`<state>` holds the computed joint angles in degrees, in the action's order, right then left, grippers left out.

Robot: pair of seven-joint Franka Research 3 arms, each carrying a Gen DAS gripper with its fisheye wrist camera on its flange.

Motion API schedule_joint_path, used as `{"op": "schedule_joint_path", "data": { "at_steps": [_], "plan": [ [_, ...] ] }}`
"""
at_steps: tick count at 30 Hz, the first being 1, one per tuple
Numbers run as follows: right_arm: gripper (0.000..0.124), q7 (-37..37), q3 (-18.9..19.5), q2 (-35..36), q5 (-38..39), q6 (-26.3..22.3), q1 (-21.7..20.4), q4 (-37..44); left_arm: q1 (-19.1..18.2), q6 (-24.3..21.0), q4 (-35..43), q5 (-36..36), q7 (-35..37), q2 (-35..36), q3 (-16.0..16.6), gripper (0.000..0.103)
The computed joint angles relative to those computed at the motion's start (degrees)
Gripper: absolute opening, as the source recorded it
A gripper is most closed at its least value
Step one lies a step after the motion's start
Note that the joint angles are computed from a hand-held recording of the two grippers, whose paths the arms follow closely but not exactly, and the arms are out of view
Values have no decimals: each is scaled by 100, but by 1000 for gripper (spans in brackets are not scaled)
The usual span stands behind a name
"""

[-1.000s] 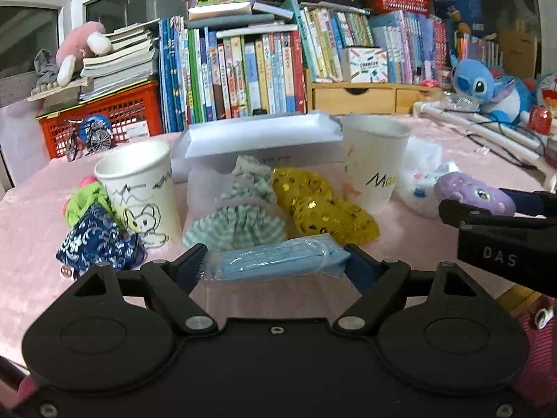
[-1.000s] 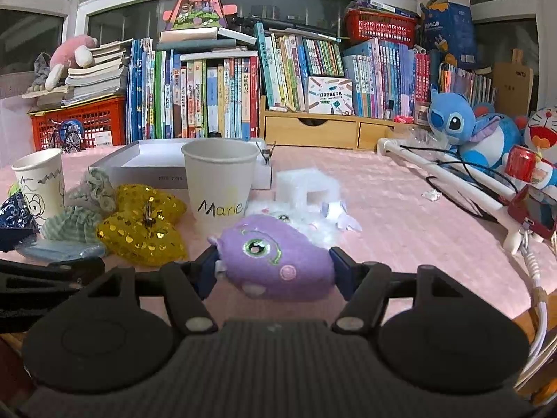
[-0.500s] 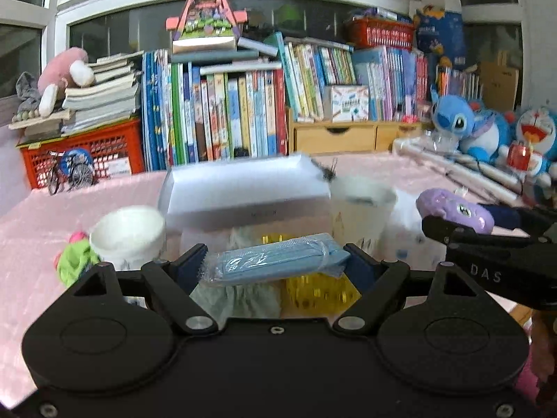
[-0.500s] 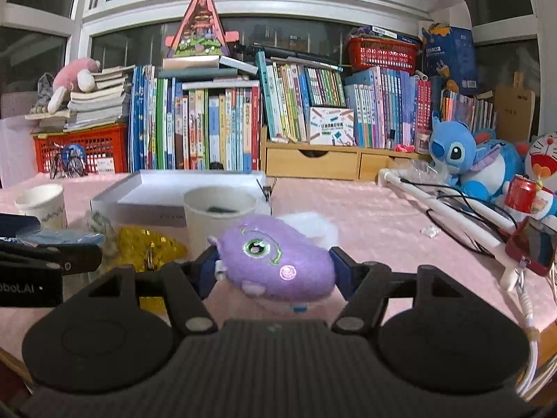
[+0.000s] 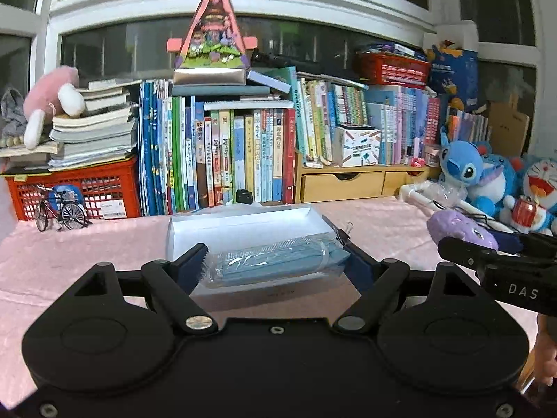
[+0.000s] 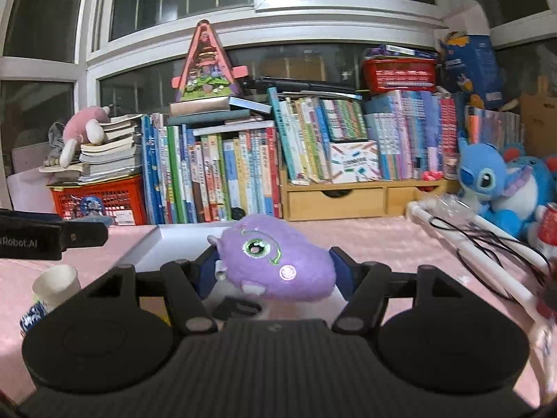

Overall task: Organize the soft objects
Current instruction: 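Carry the mask packet into the white tray and open the left tool while the right tool carries the plush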

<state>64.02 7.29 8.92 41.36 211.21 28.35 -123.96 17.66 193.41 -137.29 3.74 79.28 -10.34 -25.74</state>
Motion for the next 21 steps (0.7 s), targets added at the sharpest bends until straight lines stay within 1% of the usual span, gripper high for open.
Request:
{"op": "schedule_joint_path", "data": {
  "at_steps": [1,2,3,4,5,6,7,8,9,11,12,15,16,17,19,21],
  "plan": [
    [69,143,3,17,-183,-174,-86,91,-222,-132,174,102,-36,124,257,82],
    [69,317,9,47,-400,-343,-182,190,-521,-301,390,228,-91,274,593,82],
    [69,366,-23,104,-474,-524,-215,348,-1017,-447,555,252,-68,394,1094,82],
    [69,311,-90,173,-440,-715,-188,527,-1518,-650,776,-125,303,540,1533,82],
    [69,322,-139,237,-482,-952,-205,703,-2018,-865,1005,-905,1005,679,1921,82],
    [69,377,-180,310,-538,-1193,-229,883,-2455,-1069,1208,-1283,1322,799,2321,82],
    [69,410,-282,392,-532,-1442,-187,1074,-2691,-1316,1465,-1685,1648,948,2543,82],
    [69,481,-395,482,-560,-1714,-147,1277,-2728,-1505,1666,-1762,1658,1083,2606,82],
    [69,577,-517,587,-615,-1992,-105,1490,-2564,-1706,1891,-1774,1617,1239,2483,82],
    [69,838,-777,801,-760,-2509,6,1893,-2418,-2131,2386,-1540,1302,1584,2447,82],
    [69,943,-790,930,-852,-2787,-47,2128,-2320,-2418,2687,-1535,1265,1787,2397,82],
    [69,1545,-1158,1369,-1356,-3635,82,2894,-1966,-3398,3617,-1701,1254,2366,2159,82],
    [69,1772,-1256,1519,-1528,-3891,110,3149,-1875,-3761,3987,-1681,1139,2599,2116,82],
    [69,1953,-1298,1694,-1677,-4215,82,3469,-1822,-4095,4339,-1584,964,2825,2103,82],
    [69,2287,-1313,2065,-1934,-4768,-9,4115,-1729,-4529,4921,-1376,708,3230,2066,82],
    [69,2577,-1284,2478,-2179,-5378,-125,4829,-1690,-4804,5403,-1111,457,3584,2043,82]
  ]
}}
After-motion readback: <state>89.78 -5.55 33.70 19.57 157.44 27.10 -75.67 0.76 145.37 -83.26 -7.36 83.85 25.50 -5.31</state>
